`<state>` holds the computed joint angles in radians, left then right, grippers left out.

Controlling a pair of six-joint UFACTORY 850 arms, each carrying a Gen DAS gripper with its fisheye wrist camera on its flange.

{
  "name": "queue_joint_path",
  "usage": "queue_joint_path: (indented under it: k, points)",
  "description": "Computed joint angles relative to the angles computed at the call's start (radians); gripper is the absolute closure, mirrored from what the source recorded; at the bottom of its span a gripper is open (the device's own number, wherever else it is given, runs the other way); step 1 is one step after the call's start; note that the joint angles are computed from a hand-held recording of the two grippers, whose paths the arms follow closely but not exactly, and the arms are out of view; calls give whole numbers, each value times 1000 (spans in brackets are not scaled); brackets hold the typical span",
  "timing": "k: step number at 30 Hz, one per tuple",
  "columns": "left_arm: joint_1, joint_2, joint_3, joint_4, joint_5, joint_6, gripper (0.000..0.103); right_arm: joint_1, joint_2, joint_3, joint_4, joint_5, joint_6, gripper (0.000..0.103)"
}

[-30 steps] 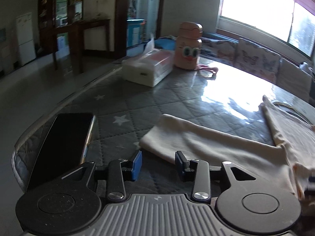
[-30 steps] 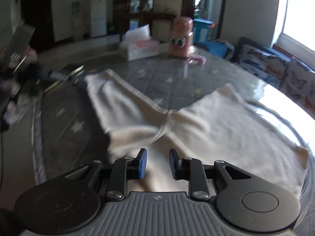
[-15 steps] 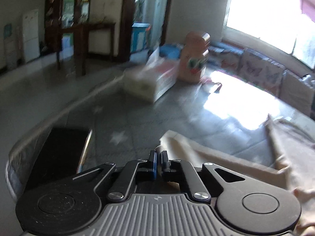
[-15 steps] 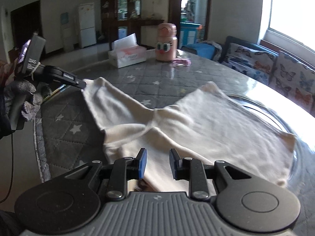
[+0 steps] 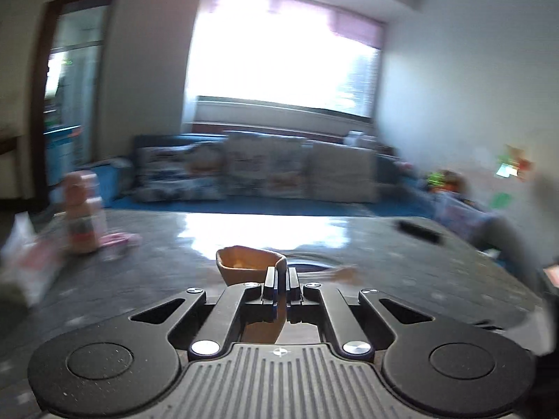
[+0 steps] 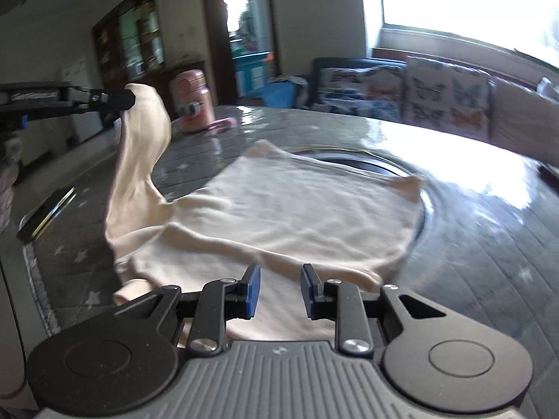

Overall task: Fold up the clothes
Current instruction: 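Fold the side edge inward with the left gripper and release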

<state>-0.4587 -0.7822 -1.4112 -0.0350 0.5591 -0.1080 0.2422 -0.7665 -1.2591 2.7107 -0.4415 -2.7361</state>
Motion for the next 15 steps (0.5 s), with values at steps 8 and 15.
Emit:
queue_joint_path:
  k: [8,15]
  points:
    - [-42,-143,-178,442,-166,-297,96,-39,18,51,68,-30,18,78]
    - [-23,-138,-122,410,-185,-231,73,-46,18,51,65,-31,48,78]
